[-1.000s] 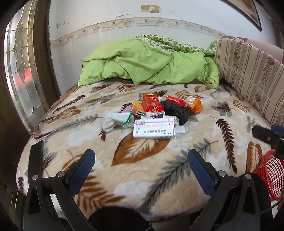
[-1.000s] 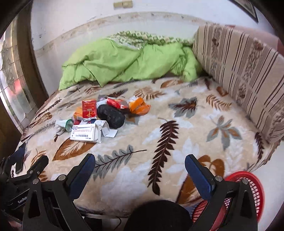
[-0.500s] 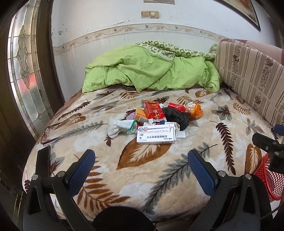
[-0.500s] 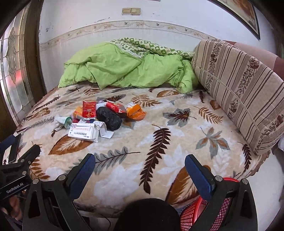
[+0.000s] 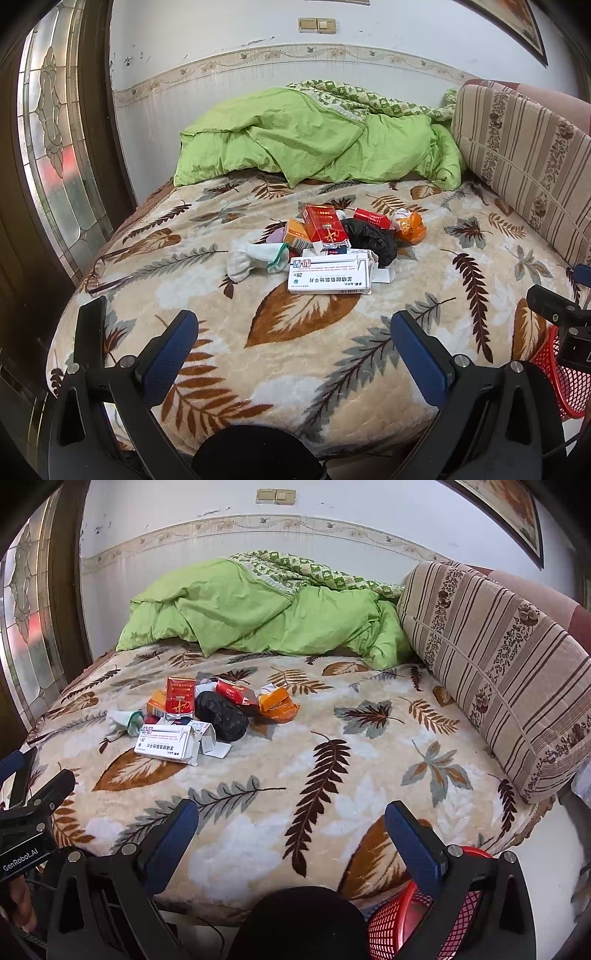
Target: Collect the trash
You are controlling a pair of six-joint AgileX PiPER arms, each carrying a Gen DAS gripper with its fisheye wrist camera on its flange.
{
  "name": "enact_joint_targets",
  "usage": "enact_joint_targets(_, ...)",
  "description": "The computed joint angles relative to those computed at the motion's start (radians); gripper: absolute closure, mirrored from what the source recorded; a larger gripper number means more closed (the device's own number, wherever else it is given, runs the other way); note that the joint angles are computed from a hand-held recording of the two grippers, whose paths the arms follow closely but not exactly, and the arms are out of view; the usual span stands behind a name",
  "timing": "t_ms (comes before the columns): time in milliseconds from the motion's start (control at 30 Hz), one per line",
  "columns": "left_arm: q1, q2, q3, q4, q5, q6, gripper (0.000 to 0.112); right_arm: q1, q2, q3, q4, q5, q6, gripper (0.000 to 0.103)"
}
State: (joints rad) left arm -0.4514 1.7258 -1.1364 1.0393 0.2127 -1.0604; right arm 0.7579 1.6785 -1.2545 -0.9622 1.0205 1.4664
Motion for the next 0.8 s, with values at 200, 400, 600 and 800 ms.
enact_joint_targets(200,0.004,0.001,0.002,-0.012,-0.004,0.013,0.009,-0.005,0.002,0.0,0.01,-0.004,-0.012,0.001)
enact_joint_targets(400,0.003,0.002,-0.002,-0.016,-0.002,0.017,0.009,-0.006,0.003,0.001,0.013,-0.006,-0.01,0.001)
enact_joint_targets(600,0.001,0.002,-0.004,-0.017,0.001,0.015,0.009,-0.007,0.004,0.001,0.013,-0.007,-0.01,0.001)
enact_joint_targets(800,0.001,0.002,-0.005,-0.03,0.002,0.028,0.009,-0.009,0.008,0.001,0.021,-0.011,-0.011,0.001)
